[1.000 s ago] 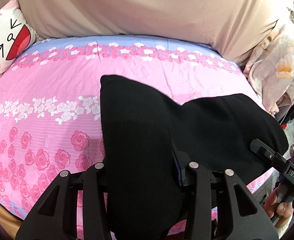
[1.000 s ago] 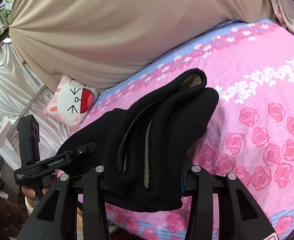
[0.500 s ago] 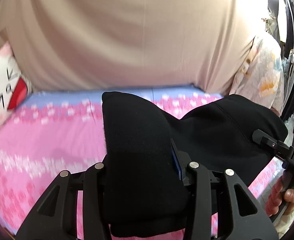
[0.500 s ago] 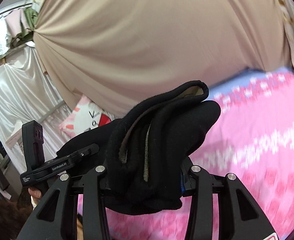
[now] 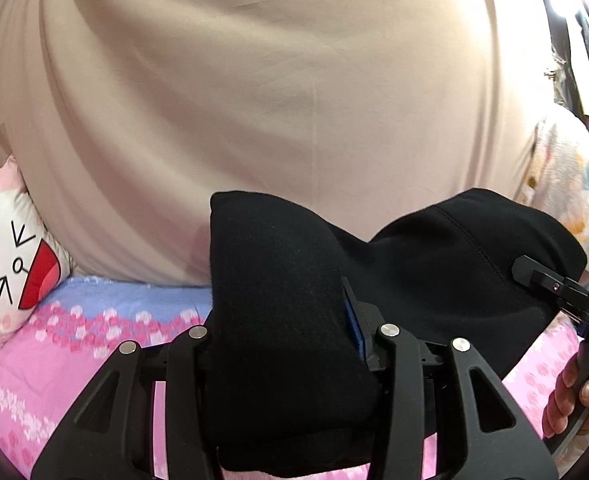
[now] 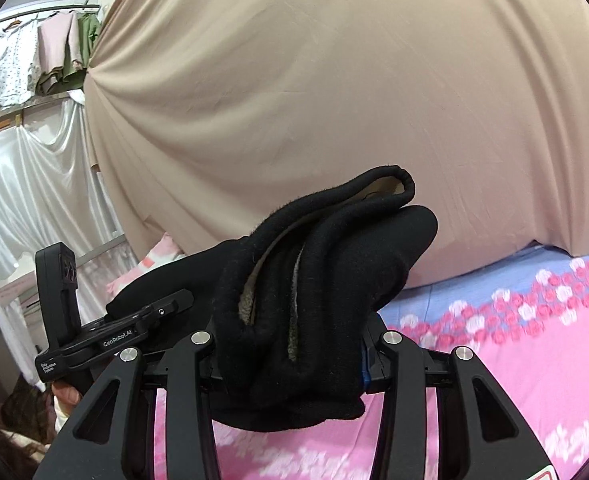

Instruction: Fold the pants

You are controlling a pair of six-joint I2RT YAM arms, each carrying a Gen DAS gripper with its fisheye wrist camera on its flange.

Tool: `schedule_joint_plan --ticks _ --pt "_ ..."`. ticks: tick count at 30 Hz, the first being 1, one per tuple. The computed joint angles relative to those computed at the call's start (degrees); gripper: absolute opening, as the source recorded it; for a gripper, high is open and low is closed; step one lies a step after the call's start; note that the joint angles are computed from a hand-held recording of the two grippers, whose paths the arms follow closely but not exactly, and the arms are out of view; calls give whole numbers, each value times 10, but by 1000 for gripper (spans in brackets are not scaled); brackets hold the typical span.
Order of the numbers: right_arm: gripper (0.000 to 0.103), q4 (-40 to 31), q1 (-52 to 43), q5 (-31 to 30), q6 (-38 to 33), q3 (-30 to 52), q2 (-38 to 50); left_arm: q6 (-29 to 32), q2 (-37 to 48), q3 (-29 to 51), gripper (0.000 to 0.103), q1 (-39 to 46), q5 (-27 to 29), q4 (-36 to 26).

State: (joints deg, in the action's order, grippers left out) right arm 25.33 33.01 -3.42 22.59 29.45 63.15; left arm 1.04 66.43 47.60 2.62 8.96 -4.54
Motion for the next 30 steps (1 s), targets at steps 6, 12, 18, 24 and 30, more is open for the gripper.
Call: schedule_joint_plan --ticks 6,12,18,24,30 --pt "41 98 -76 -73 2 71 179 5 141 38 41 -15 -49 125" --pt "41 162 -131 -128 9 169 371 8 311 105 41 -29 -97 203" --pt "41 188 -146 -139 11 246 510 13 438 151 41 -33 -126 270" --pt "41 137 -156 -147 18 316 597 14 535 216 41 -26 -112 240" --pt "43 77 -154 -139 8 345 628 18 565 217 45 -22 -111 232"
